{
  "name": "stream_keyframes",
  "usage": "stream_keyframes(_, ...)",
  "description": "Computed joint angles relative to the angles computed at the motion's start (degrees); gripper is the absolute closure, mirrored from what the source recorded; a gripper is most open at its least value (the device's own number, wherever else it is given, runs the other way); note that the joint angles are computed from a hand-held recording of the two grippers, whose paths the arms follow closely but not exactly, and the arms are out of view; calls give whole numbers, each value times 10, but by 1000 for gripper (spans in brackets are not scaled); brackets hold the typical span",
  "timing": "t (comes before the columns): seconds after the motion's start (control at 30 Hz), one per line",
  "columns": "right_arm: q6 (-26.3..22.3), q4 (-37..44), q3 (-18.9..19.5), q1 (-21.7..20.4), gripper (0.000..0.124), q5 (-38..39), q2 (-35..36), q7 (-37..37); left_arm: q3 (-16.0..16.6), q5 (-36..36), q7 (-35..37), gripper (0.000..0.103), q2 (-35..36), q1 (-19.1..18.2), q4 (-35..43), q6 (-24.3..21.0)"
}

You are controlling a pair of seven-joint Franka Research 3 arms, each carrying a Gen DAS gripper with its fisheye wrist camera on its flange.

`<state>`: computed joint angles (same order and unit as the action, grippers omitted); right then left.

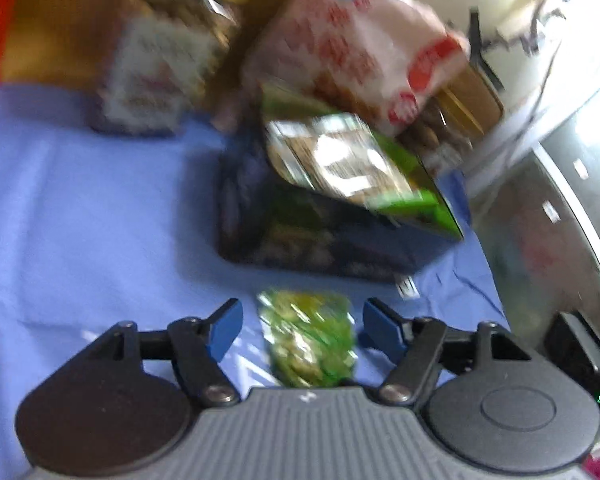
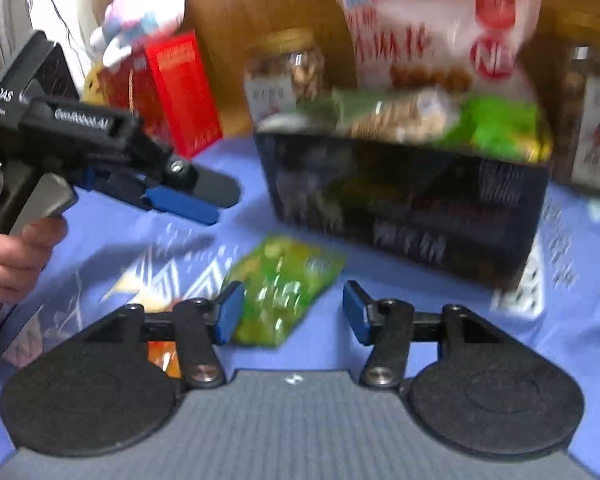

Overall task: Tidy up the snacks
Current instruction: 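Grasp the green pickle bag with the left gripper and release it into the tin, then grasp the red-orange spicy packet with the left gripper and drop it into the tin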

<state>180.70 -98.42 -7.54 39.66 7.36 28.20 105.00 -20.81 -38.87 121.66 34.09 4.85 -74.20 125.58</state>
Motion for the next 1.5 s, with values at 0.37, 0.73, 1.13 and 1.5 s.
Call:
stream_keyframes(0.37,71,17,-298,256,92,-43,66,113,-13,-62,57,47,-70,10,-92,66)
stream_keyframes(0.73,-37,180,-474,281,87,36,207,132,41,107,-75,30,78,-111,173,150)
stream_keyframes(1.13,64,-113,6,47,84,20,-84,35,8,-50,87,30,-163,45,-210,52)
stream_keyframes(1.5,3,-17,-260,300,79,-82,24,103,66,-124,144,48,-226,-11,-312,71)
